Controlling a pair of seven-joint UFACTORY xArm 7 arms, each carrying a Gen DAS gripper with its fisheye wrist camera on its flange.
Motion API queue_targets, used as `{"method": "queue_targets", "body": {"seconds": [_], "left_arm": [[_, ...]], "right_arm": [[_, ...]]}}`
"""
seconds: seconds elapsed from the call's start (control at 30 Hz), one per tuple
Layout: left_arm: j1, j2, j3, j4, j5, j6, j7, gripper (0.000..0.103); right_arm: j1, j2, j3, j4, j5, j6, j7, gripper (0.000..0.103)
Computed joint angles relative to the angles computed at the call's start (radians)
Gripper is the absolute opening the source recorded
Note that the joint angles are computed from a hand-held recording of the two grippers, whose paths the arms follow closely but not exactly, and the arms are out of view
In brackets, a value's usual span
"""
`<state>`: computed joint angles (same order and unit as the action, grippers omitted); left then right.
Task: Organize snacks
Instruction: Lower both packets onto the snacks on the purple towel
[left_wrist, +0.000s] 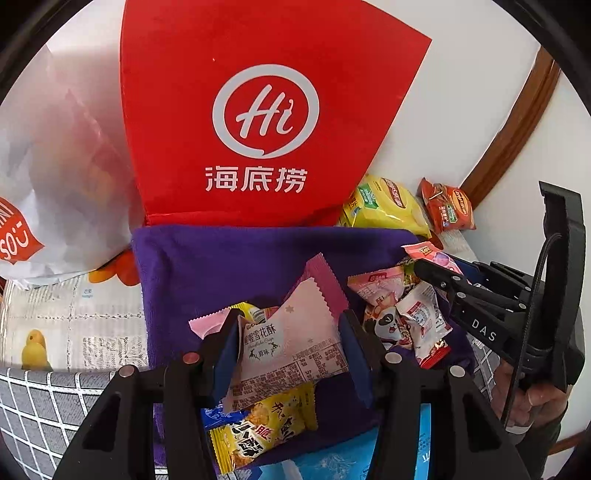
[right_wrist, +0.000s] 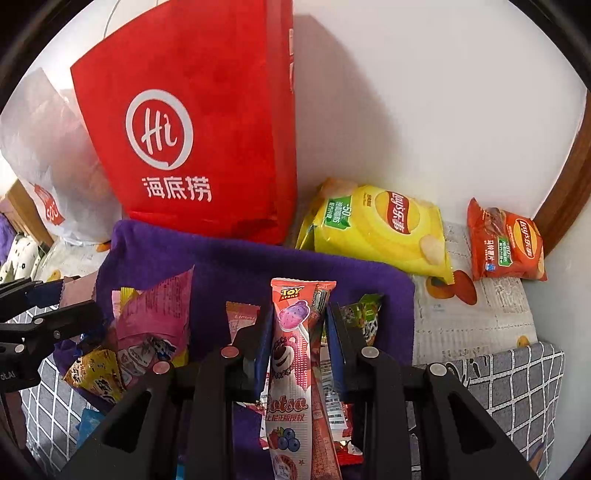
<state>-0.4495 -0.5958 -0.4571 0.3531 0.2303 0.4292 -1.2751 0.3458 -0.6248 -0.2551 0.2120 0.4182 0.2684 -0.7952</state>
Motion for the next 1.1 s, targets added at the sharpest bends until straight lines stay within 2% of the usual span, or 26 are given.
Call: {"method": "queue_targets", "body": {"seconds": [0.67,1.1], "left_arm": [[0.007,0.121,0.012,0.025,0.028,-0.034,-0.011,0.051],[0.009,0.146,0.022,0.030,0.042,-0.036,-0.013,0.052]], "right_arm": [[-0.021,0.079,0.062,0.010,-0.031,0.009,0.030,0.029],[-0.011,0.095,0.058,0.012,-0.026,0.001,0.025,0.029]]}}
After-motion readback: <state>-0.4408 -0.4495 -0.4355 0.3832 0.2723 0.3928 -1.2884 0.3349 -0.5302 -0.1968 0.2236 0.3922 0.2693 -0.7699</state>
